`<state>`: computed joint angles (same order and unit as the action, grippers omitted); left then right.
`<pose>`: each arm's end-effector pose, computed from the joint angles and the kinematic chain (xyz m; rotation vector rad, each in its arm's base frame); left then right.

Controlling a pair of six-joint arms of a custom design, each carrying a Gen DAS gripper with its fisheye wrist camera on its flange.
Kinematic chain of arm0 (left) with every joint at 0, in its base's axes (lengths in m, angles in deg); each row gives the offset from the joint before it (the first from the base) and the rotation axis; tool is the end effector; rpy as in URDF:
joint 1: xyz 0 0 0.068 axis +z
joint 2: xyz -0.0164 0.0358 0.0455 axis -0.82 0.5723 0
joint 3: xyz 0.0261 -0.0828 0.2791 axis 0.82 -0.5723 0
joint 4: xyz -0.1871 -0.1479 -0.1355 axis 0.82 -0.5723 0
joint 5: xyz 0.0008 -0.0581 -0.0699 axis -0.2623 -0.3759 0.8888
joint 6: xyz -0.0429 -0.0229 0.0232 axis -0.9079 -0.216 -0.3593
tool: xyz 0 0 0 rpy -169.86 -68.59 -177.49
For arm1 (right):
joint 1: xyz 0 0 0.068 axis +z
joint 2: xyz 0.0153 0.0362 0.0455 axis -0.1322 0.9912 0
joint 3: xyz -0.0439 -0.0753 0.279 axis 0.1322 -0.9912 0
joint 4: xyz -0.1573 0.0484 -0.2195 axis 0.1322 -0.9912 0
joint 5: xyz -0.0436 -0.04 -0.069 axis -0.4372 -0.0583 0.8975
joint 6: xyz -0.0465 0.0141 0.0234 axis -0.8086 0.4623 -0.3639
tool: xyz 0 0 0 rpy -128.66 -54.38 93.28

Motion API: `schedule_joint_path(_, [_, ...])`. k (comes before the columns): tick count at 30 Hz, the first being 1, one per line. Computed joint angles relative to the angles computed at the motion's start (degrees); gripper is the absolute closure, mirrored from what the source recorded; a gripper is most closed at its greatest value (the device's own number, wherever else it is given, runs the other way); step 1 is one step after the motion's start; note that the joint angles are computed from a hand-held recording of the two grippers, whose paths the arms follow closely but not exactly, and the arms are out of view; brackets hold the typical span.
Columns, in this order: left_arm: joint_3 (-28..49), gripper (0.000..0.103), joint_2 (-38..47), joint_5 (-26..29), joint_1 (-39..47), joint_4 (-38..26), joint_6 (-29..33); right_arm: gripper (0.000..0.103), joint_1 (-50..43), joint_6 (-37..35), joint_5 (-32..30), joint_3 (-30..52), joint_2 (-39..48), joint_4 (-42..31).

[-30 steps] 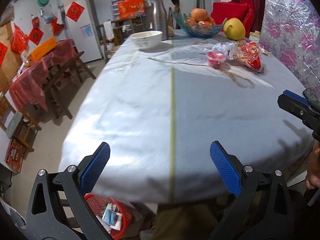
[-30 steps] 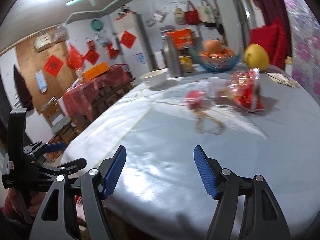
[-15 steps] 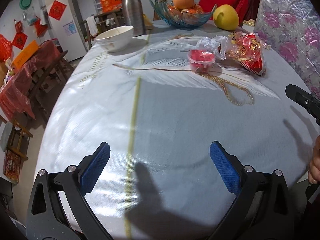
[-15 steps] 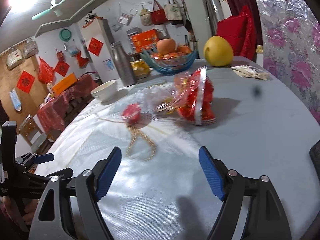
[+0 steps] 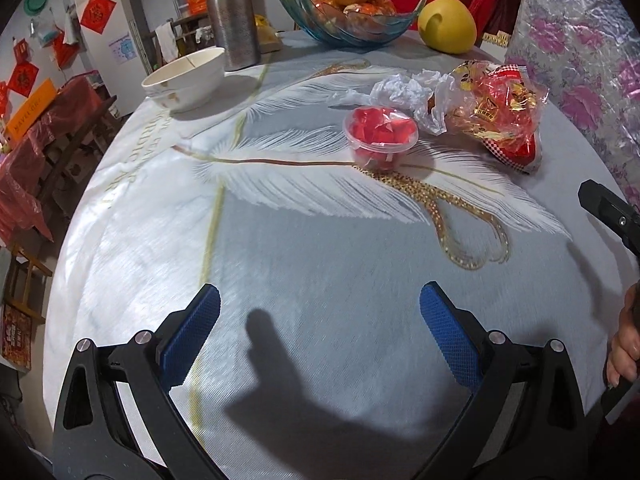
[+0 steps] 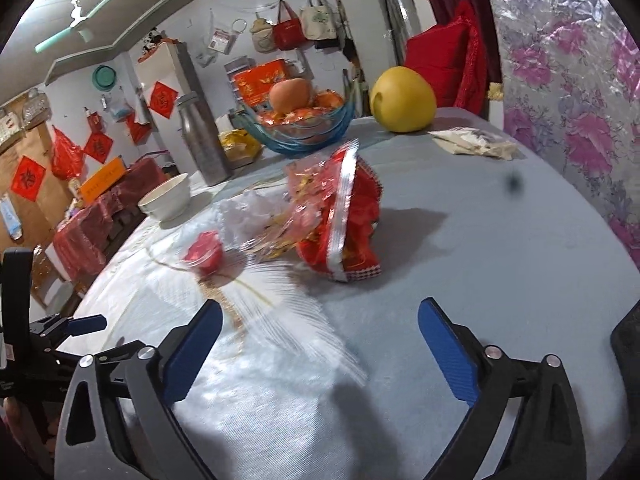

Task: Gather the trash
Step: 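Move both tools back over the table toward the jelly cup and snack bag, then grasp the red jelly cup with the left tool while the right tool grasps the snack bag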

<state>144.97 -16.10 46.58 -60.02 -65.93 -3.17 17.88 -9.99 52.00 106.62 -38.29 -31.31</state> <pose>0.2090 -0.0231 0.3289 0.5732 2.4976 -0.0942 0.1275 0.0487 0.3233 0.3411 2.2172 0.2214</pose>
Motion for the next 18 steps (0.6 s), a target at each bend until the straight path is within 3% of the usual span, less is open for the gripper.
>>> schedule_joint_path(3, [0.13, 0.007, 1.47, -1.09, -1.81, 1.06, -1.30, 0.006, -3.42, -0.36, -4.13, -0.35, 0.35, 0.32])
schedule_joint_path(10, [2.73, 0.007, 5.97, -2.21, -5.34, 4.23, -3.82, 0.006, -3.47, 0.80, -4.39, -0.20, 1.92, -0.10])
schedule_joint_path(18, [7.71, 0.007, 12.76, -0.40, -8.91, 8.52, -6.18, 0.006, -9.54, 0.15, -10.72, -1.97, 0.33, 1.64])
